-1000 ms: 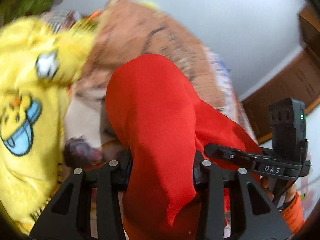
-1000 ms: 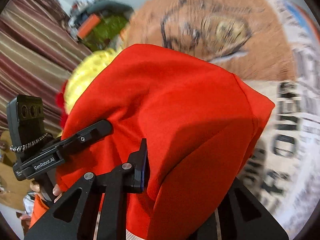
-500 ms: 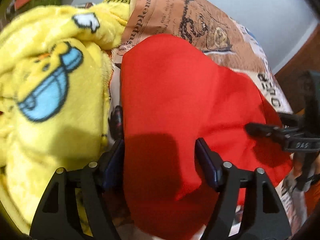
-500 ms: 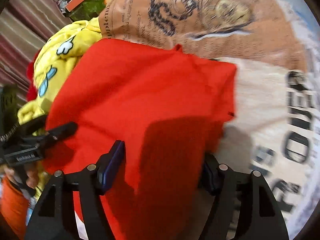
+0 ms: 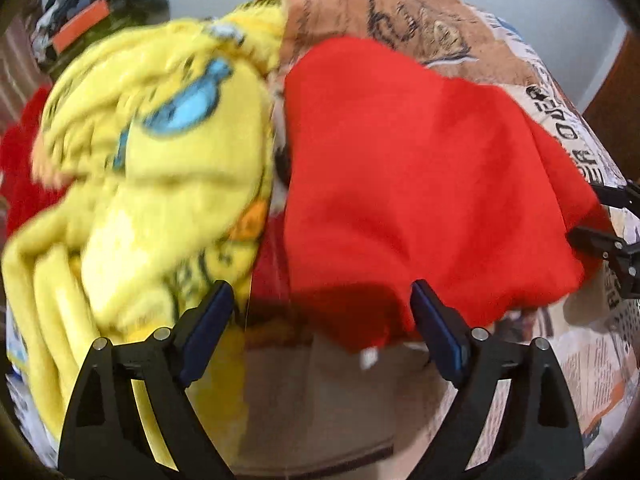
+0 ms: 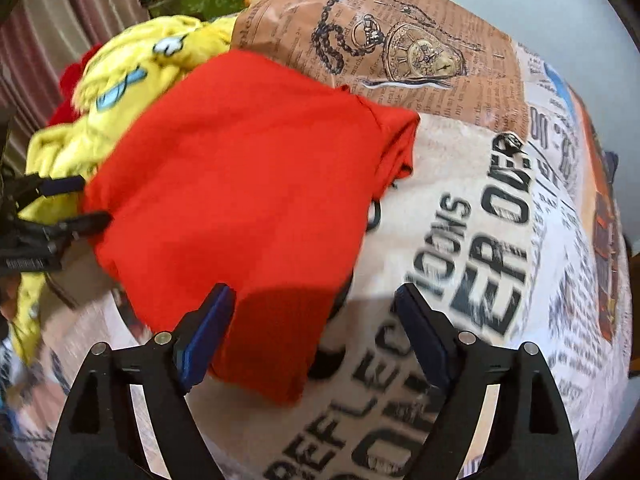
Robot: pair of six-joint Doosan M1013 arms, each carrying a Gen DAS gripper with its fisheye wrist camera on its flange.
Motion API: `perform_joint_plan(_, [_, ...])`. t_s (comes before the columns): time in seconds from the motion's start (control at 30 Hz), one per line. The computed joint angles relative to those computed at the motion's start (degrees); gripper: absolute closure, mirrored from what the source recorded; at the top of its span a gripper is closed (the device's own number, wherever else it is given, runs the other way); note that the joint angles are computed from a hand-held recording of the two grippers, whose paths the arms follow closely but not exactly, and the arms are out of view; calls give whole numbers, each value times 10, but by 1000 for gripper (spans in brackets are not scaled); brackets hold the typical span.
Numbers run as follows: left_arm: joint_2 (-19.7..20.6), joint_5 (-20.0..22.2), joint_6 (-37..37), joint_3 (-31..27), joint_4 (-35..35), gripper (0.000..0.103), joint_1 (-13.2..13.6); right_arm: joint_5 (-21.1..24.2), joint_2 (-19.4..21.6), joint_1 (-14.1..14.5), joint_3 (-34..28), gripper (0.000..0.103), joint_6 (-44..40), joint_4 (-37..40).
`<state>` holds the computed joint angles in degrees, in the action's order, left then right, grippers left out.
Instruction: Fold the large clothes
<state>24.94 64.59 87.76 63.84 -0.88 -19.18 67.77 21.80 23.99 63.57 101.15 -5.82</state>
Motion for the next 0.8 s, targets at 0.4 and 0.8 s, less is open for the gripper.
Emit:
perform_joint_plan(0.4, [-75, -15, -23, 69, 70, 14, -14, -26, -64, -1, 53, 20, 37, 9])
perform_joint_plan(0.8, [-172, -147, -41, 74, 64, 14, -51, -146, -151, 52, 74, 20, 98, -88])
